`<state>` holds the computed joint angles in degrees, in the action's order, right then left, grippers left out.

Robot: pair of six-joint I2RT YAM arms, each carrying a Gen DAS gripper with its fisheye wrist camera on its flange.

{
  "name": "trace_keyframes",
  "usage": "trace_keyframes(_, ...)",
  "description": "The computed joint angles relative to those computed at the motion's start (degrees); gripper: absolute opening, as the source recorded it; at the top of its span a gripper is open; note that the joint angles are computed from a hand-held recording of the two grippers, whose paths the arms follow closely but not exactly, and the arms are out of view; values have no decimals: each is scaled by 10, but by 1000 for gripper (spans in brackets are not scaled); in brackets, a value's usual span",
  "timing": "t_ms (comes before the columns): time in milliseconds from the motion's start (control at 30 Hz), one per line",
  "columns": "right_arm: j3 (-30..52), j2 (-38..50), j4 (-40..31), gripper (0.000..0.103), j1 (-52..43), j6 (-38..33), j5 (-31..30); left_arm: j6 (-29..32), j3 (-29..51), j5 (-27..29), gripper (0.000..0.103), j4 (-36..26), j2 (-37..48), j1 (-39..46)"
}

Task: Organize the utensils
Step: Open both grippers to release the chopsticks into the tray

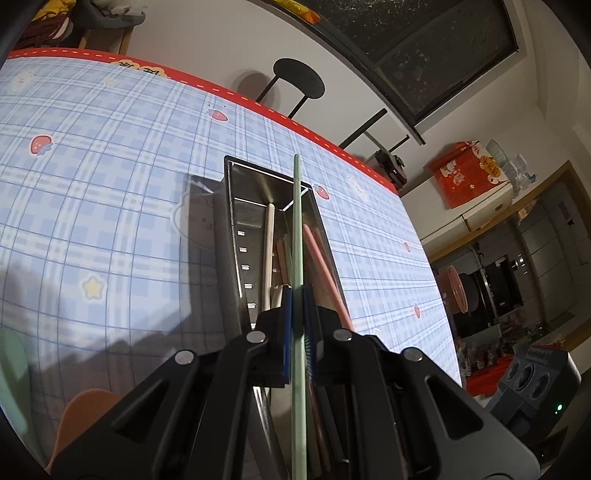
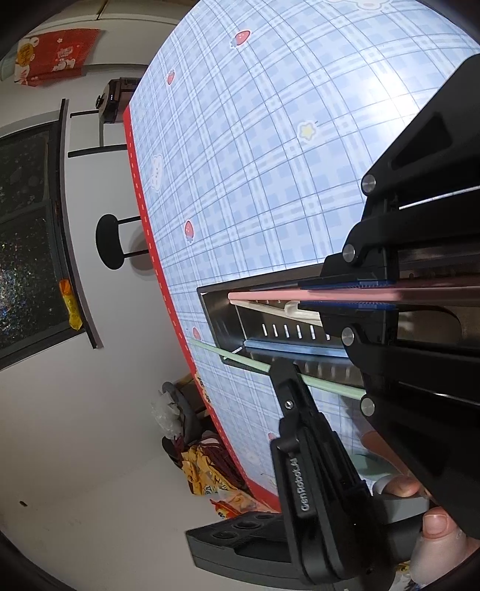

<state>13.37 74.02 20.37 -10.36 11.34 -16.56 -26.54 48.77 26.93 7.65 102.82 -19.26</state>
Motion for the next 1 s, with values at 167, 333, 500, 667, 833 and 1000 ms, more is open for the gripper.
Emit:
trace_keyframes(167,4,4,-8,6,11,-2,12,2,19,-7,11,-13,16,-3)
trace_keyframes(333,0,-33,-31,12,19,-6,20,26,9,-15,28,-21,-12,7)
trace_keyframes(500,-14,-96,-62,48,37,-21,53,70,-19,-34,48,-34,-68,31)
trace_keyframes(667,-26,-140,-85,81,79,-39,119,121,-53,-66,69,-54,-131,52)
trace_keyframes(833,-38,-169,-98,97,134,-45,180,156,-96,-100,91,-73,-205,71)
trace_keyframes(1000,-51,-189,-103,97,210,-48,248,215,-137,-132,97,-106,-278,93)
